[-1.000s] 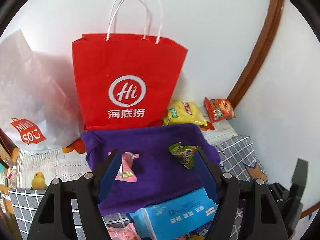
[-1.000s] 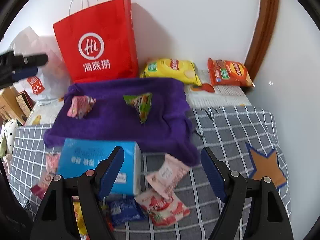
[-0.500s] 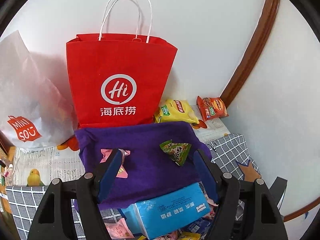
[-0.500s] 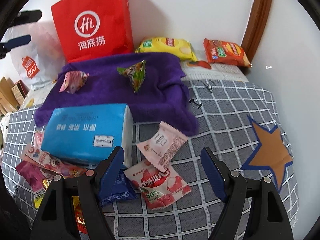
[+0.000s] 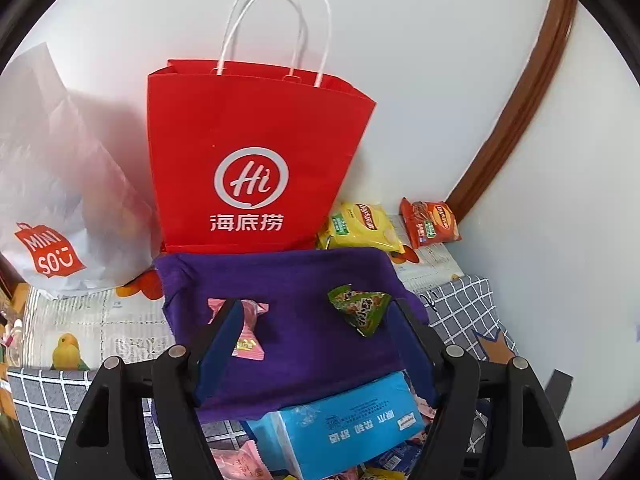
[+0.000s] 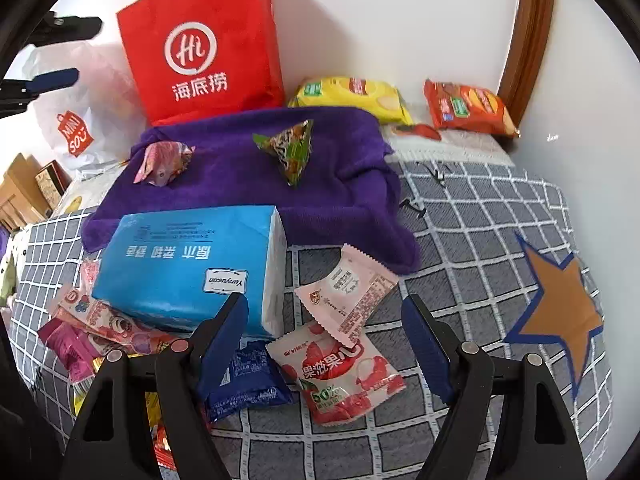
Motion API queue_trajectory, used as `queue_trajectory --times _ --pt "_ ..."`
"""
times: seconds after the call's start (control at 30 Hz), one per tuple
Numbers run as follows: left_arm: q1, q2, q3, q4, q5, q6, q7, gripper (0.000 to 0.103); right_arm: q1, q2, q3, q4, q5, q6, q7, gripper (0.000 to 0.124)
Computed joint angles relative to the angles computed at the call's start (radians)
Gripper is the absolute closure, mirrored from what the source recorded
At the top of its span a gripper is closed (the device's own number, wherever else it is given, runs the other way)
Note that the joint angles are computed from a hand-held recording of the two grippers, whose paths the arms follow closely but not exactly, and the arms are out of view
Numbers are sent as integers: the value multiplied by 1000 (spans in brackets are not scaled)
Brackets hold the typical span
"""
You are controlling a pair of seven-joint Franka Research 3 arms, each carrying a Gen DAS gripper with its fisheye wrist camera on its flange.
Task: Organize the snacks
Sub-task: 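Pull both tools back from the purple towel toward the snack pile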
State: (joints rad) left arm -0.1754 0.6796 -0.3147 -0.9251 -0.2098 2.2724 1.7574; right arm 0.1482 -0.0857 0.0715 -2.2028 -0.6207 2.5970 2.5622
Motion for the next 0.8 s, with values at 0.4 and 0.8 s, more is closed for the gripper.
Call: queue_trajectory --times 0.4,0.8 --pt "-4 18 8 26 12 -15 -15 31 1 -2 -5 -48 35 -3 -84 45" --pt "-14 24 8 32 29 -28 -6 31 27 61 -31 -49 59 30 -179 55"
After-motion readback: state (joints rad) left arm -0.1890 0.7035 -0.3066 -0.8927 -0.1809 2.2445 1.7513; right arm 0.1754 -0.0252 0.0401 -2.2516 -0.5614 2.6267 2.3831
